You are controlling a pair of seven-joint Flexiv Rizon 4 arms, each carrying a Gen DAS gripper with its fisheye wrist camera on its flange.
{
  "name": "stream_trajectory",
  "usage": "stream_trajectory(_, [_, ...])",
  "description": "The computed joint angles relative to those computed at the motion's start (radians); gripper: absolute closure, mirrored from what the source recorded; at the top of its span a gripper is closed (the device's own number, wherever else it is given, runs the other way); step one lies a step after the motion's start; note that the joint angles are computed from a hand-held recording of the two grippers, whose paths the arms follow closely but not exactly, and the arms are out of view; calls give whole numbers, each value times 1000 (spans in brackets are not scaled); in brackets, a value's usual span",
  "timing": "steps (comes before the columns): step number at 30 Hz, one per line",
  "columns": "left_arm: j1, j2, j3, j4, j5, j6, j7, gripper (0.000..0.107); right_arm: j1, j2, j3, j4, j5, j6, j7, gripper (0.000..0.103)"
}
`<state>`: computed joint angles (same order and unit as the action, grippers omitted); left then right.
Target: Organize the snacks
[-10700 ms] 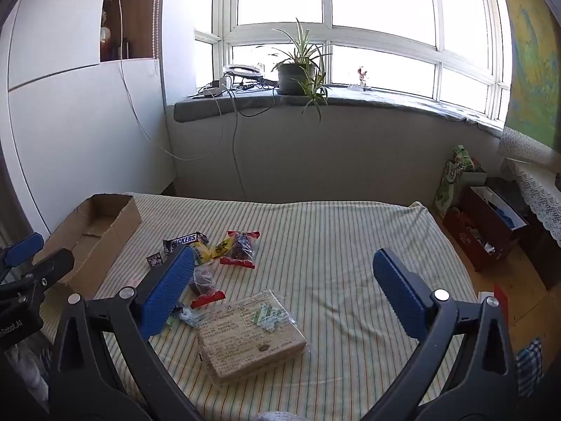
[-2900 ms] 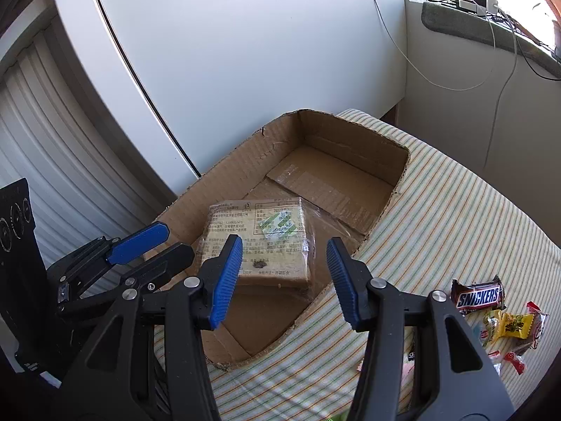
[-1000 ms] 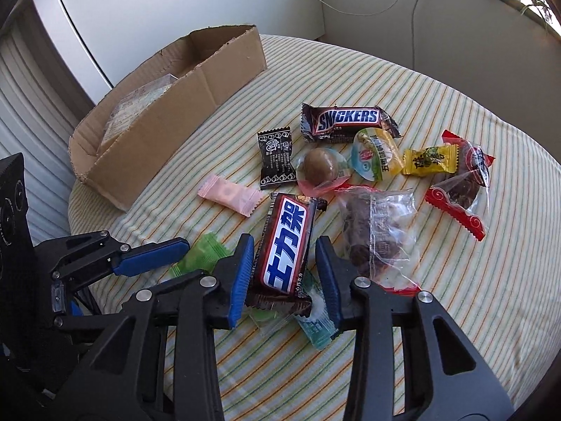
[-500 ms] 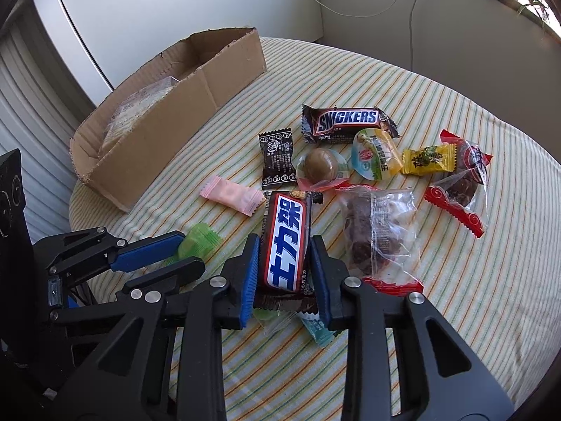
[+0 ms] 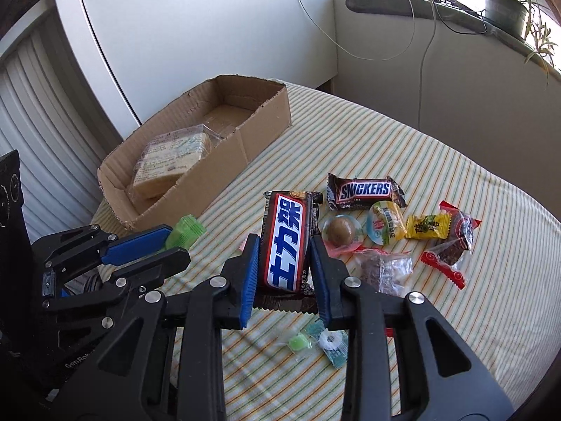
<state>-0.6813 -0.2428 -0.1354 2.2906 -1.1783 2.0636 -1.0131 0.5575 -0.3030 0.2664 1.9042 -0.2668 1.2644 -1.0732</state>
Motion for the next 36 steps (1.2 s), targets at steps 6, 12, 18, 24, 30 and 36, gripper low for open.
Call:
stream_trajectory(6, [21,23,5,19,-14,39,-7,87,24,-38,-11,-76,-29,-4,-6,74])
stream_trajectory(12, [53,47,-2,50,-13,66,-28,87,42,-88,-10,-158,-34,-20,-31,74])
stream_trajectory(18, [76,60,-8,69,-17,83,-40,87,65,-140,-10,-236,-36,-43,-62,74])
stream_trajectory(24, [103,70,-1,85,5,76,-59,87,88,-193,-13,-310,-33,-68,-90,74])
stream_trajectory(30, [118,75,3,97,21,72,-81,87,102,-234,-10,-370,-17,-96,-116,74])
stream_trajectory(36, [123,72,6,97,18,68,-88,87,112,-263,-10,-411,1,-118,-139,74])
